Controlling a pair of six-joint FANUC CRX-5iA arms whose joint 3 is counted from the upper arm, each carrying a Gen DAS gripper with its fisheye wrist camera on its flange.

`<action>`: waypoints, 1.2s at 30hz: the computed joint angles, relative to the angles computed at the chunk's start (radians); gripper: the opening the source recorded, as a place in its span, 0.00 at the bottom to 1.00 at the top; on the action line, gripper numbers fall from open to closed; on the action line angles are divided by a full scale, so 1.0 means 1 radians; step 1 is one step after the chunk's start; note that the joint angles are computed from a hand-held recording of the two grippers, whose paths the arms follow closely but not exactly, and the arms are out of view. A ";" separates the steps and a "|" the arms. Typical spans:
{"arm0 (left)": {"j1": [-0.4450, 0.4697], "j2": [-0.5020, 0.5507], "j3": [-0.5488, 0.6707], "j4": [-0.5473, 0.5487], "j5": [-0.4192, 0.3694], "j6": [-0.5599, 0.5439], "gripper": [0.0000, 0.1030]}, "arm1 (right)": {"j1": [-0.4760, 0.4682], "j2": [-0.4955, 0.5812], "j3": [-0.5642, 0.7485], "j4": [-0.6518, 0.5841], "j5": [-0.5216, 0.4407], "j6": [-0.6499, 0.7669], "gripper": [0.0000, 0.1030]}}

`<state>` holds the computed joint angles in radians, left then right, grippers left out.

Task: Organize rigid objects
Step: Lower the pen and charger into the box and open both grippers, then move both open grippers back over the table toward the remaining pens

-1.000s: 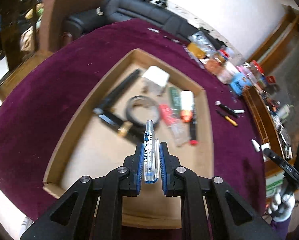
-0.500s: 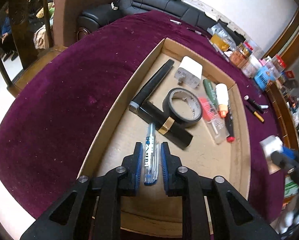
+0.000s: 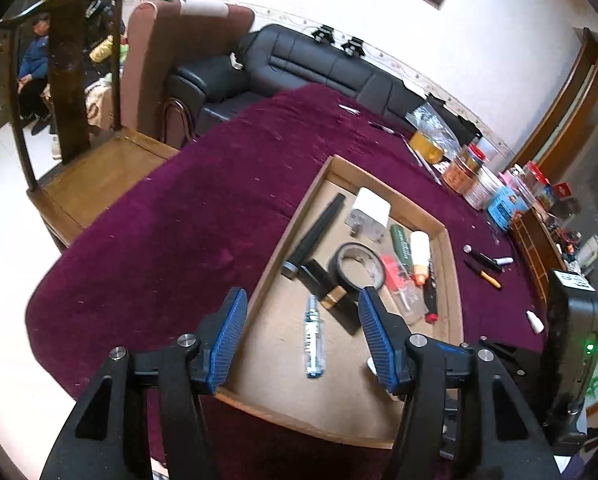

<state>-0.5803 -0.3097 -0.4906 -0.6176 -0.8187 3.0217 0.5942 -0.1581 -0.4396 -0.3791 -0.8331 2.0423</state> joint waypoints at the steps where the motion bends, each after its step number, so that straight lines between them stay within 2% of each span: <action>1: -0.014 0.001 0.004 -0.021 -0.023 0.020 0.51 | 0.011 0.006 0.001 0.004 0.003 -0.007 0.50; 5: -0.023 -0.005 -0.002 -0.034 -0.037 0.040 0.52 | 0.046 0.003 -0.005 0.011 0.032 -0.037 0.51; 7: -0.019 -0.008 -0.007 -0.028 -0.040 0.038 0.59 | 0.052 0.009 0.002 0.013 0.034 -0.043 0.53; 9: -0.019 -0.008 -0.007 -0.027 -0.047 0.040 0.61 | 0.046 0.007 0.005 0.002 0.030 -0.040 0.53; 14: -0.020 -0.006 -0.007 -0.026 -0.039 0.034 0.61 | -0.052 -0.017 0.038 -0.113 -0.012 0.032 0.53; 21: -0.064 0.031 0.044 -0.037 -0.025 0.004 0.61 | -0.221 -0.034 0.055 -0.170 -0.002 0.067 0.54; 28: -0.092 0.137 0.159 0.028 0.054 -0.175 0.64 | -0.476 0.040 0.109 -0.204 -0.025 0.081 0.54; 32: -0.093 0.233 0.228 0.146 0.155 -0.351 0.64 | -0.620 0.103 0.168 -0.214 -0.048 0.065 0.53; 36: -0.107 0.360 0.322 0.234 0.217 -0.477 0.64 | -0.733 0.165 0.234 -0.242 -0.087 0.053 0.53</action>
<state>-0.6872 0.0505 -0.1688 -0.3833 -0.6021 2.5447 -0.1392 0.0067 -0.2051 -0.6206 -0.9201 2.0958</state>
